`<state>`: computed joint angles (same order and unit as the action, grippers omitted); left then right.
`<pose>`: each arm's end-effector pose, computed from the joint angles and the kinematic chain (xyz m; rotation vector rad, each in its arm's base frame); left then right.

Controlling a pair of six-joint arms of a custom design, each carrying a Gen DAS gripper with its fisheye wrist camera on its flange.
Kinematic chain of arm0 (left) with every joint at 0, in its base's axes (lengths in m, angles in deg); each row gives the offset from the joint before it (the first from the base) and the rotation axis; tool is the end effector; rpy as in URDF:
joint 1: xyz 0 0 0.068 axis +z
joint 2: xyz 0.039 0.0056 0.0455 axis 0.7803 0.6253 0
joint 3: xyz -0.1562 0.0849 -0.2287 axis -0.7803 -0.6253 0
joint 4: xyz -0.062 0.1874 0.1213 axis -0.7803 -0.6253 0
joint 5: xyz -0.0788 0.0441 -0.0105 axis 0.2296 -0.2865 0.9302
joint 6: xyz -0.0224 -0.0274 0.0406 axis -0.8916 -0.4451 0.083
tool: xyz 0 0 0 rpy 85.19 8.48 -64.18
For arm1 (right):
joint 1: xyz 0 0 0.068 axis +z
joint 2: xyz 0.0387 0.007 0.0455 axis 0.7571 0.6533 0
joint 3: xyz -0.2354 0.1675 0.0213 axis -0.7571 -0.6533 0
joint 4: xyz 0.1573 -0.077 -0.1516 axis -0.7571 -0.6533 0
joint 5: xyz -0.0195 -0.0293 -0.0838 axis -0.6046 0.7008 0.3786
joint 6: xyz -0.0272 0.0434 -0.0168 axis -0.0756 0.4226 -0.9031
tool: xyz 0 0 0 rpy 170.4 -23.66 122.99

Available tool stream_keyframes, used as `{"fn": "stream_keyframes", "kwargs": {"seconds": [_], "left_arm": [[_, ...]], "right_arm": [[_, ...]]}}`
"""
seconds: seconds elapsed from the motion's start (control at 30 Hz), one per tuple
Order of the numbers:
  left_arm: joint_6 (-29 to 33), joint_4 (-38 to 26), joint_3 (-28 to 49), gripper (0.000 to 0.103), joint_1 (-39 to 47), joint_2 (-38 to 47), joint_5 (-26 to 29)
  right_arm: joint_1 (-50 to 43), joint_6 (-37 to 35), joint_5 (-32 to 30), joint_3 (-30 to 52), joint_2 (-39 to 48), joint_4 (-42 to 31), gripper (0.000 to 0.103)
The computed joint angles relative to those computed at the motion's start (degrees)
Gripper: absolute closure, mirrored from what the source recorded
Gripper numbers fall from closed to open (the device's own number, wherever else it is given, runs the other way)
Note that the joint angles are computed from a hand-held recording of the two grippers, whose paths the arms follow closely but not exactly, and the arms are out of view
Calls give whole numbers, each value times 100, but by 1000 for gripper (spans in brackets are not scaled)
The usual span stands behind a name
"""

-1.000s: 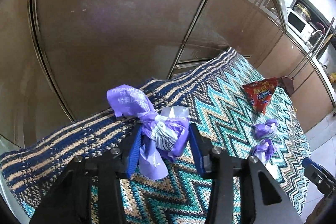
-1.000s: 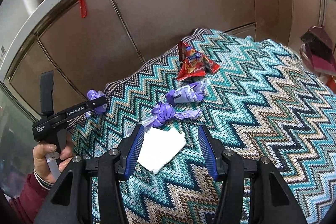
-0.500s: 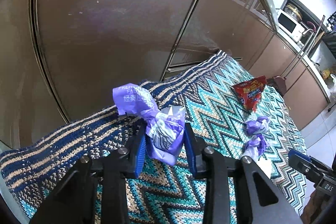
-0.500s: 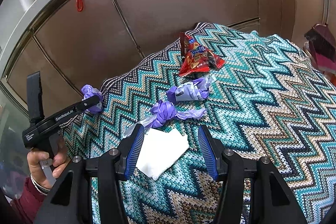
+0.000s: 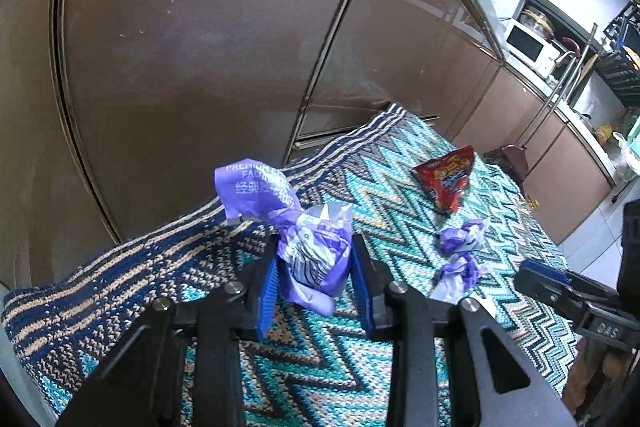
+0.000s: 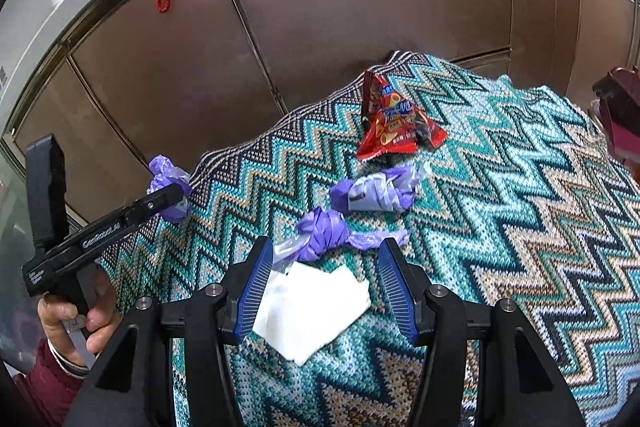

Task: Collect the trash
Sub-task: 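Close the left gripper on the purple wrapped bag and lift it, then grasp the red snack bag with the right gripper while the left holds the purple bag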

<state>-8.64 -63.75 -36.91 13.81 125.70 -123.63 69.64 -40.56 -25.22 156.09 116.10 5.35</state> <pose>0.1584 -0.0889 0.2285 -1.1006 1.9745 0.0717 0.3892 0.1682 0.2496 -1.3148 2.2018 0.8137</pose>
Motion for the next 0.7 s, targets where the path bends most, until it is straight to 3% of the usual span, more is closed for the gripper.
{"fn": "stream_keyframes", "kwargs": {"seconds": [0.7], "left_arm": [[600,925,-218,72,227,84,152]], "right_arm": [[168,344,1,1346,665,-63,45]]}}
